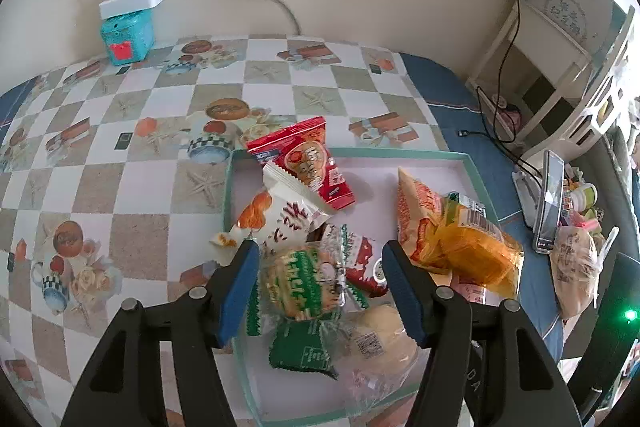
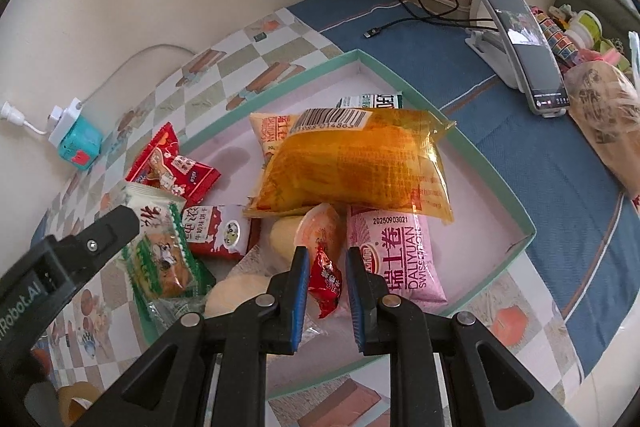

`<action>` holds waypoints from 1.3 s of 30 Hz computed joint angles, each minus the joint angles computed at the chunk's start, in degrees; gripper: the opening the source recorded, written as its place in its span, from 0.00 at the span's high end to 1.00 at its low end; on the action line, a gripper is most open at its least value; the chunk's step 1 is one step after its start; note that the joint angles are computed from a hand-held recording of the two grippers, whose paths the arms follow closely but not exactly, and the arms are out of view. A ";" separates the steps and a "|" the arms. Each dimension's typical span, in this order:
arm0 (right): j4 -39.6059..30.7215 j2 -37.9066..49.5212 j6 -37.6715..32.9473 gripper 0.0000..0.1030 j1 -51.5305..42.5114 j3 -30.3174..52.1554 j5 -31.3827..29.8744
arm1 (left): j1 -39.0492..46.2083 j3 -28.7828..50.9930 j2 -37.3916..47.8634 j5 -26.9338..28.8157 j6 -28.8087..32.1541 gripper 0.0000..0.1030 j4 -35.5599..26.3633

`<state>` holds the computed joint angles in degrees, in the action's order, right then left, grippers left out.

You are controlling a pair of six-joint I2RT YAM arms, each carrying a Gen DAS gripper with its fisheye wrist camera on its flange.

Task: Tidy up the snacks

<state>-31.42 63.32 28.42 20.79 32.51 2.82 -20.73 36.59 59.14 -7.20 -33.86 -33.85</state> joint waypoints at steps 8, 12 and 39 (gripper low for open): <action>-0.82 -0.29 -0.05 0.55 0.73 0.47 0.75 | 3.77 0.71 -3.41 -1.84 -0.56 0.13 -6.45; -1.31 -0.65 0.24 0.35 1.68 0.85 1.92 | 7.74 0.13 -4.64 -3.56 -0.93 0.05 -10.14; -0.78 -1.60 1.94 0.00 10.95 1.75 10.14 | 20.63 -4.63 -2.86 -3.10 0.81 0.05 -13.77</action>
